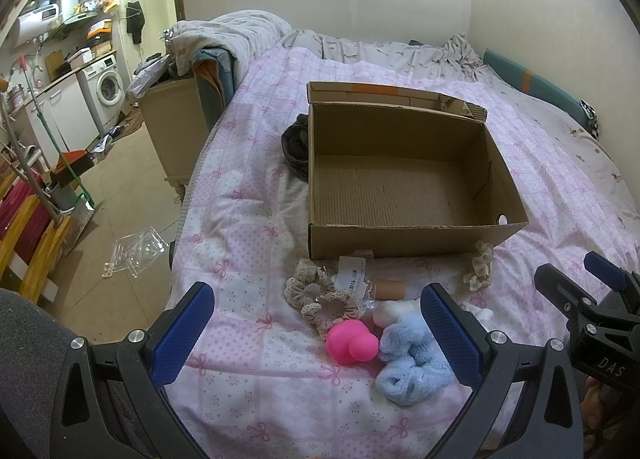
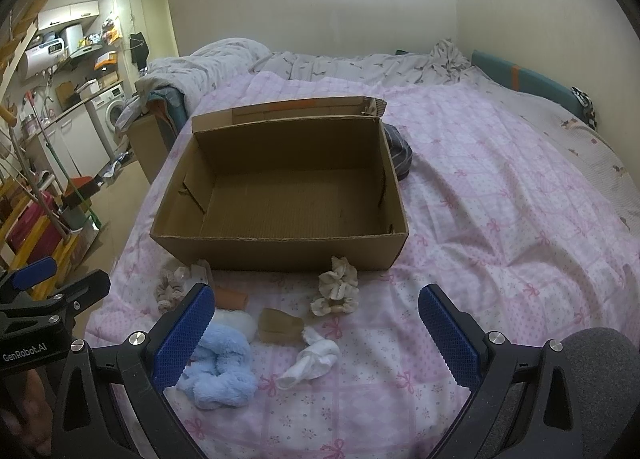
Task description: Organize soft objects
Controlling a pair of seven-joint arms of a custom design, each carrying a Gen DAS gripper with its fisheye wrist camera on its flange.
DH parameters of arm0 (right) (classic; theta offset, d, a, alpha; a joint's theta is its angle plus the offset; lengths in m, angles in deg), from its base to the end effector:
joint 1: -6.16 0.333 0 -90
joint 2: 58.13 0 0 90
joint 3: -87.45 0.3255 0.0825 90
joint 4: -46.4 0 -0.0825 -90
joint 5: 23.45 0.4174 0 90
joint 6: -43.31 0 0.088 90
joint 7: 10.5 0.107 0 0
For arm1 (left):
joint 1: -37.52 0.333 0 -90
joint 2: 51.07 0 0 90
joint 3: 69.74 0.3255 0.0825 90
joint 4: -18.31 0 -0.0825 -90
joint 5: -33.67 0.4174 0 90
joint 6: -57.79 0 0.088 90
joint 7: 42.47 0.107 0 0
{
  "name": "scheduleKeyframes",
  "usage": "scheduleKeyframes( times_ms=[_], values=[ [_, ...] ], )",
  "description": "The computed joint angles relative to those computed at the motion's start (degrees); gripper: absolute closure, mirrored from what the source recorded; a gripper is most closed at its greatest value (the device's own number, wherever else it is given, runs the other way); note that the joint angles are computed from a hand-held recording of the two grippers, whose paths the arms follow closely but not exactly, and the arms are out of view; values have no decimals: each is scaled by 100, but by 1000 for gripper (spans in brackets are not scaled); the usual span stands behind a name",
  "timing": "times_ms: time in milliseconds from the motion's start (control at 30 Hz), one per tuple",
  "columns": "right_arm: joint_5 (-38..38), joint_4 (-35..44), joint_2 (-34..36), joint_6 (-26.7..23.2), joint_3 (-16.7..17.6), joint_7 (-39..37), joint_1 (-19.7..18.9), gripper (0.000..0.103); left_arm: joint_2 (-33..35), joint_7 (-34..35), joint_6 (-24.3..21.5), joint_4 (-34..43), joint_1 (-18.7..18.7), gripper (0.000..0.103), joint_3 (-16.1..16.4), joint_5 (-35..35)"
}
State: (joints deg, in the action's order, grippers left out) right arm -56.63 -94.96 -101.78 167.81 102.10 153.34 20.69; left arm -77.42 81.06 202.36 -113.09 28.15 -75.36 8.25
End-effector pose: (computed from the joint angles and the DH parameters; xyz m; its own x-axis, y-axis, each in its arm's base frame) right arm 0.3436 0.1897 0.5948 -0.5128 -0.8543 -0.0850 -0.5501 0.4030 -0.7314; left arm 0.4729 -0.1294 0.6041 -0.5473 -0.8369 -0.0044 -0.6081 0.4013 -0.6849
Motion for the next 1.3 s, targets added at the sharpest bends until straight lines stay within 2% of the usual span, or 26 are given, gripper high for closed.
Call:
scheduleKeyframes(
  times_ms=[967,1200,1300],
  values=[
    [14,-8,-9,14,5,2,-11,0,-2,-7,6,-2,-5,0,0,15],
    [43,-8,-17,36,-24,-27,1,0,-4,-26,-54,31,15,0,-2,43],
    [123,21,-15,77,-84,-80,29,0,30,-125,-234,128,39,0,-15,81]
  ],
)
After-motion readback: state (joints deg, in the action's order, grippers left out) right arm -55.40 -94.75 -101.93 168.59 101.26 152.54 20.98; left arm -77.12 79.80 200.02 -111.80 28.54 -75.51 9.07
